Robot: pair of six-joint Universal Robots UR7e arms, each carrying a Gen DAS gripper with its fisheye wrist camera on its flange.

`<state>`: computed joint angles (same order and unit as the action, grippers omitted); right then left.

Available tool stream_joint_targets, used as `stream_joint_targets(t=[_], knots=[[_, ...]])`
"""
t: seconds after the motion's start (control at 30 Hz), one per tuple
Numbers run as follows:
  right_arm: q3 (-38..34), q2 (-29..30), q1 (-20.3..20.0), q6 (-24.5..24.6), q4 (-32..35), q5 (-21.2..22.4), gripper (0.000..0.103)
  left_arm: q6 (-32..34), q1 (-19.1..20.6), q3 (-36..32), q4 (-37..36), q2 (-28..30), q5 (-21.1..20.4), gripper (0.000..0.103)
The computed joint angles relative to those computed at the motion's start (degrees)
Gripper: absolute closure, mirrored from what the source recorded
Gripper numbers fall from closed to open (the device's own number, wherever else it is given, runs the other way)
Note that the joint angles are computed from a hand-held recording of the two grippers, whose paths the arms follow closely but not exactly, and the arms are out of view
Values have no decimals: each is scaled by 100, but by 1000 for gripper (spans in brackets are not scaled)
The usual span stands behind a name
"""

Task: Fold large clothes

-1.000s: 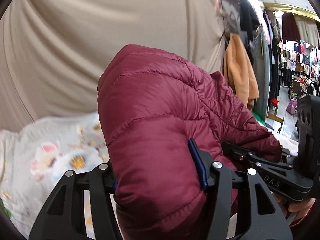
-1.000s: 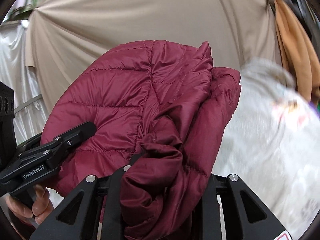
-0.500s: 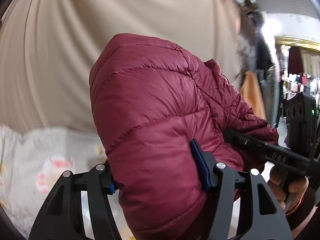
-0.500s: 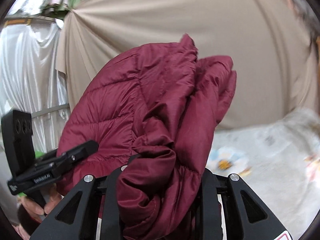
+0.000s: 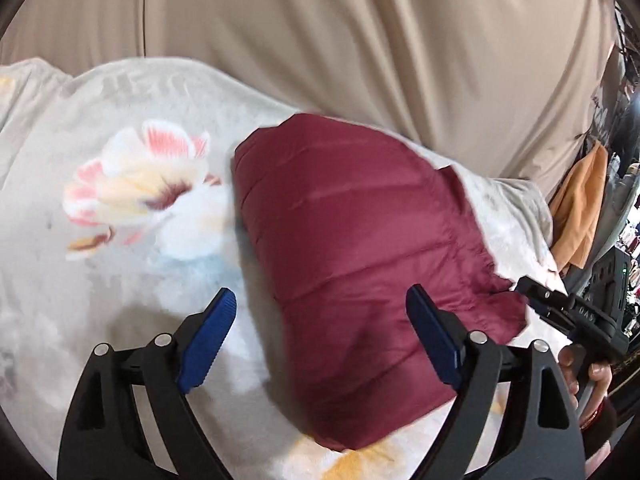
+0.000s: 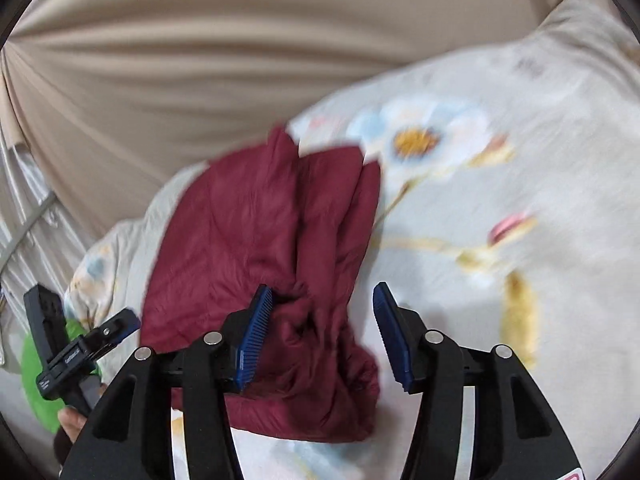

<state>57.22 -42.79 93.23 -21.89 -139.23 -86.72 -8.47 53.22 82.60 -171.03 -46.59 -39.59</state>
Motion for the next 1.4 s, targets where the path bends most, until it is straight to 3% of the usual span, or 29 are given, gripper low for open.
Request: stream_joint_targets(t=[0.07, 0.13, 0.23, 0.3, 0.37, 0.47, 0.53, 0.6, 0.67, 0.73, 0.8, 0.93, 1.07, 1.2, 1.4], knots=[[-113, -55, -18, -109, 117, 114, 59, 19, -68, -147, 65, 101, -95, 18], [-232, 8, 106, -413, 196, 74, 60, 97, -107, -341, 248, 252, -62, 18], [-464, 384, 378, -1005, -201, -654, 60, 219, -190, -767, 733, 686, 250, 18], [-609, 660, 500, -1039, -271, -1082, 62, 354, -261, -675, 817, 753, 512, 18], [-827, 813, 426, -942, 184, -1201, 81, 581, -309, -472, 819, 709, 617, 18], [-362, 497, 286, -938, 190, -991, 95, 722, -353, -69, 1007, 540, 917, 18], [-21, 303, 242, -931, 34, -951, 95, 629, -309, 117, 1181, 452, 1040, 17], [203, 224, 204, -950, -88, -1033, 95, 245, -175, 167, 1355, 365, 802, 16], [91, 382, 208, -1001, -72, -1201, 95, -275, -38, 49, 1577, 347, 517, 16], [-177, 517, 254, -989, 160, -1336, 94, -570, 0, -57, 1814, 362, 504, 16], [-248, 466, 274, -831, 301, -1315, 94, -704, -72, -27, 2011, 325, 681, 16], [399, -92, 308, -921, -178, -980, 94, -854, -329, 165, 2187, 225, 1301, 18], [810, -377, 408, -1230, -153, -1043, 96, -696, -625, 297, 1709, 234, 1755, 16], [834, -156, 431, -1426, -21, -1649, 100, -626, -692, 147, 1459, 361, 1927, 13], [909, -234, 411, -1258, 8, -1554, 101, -1357, -563, -225, 2289, 549, 2041, 13]])
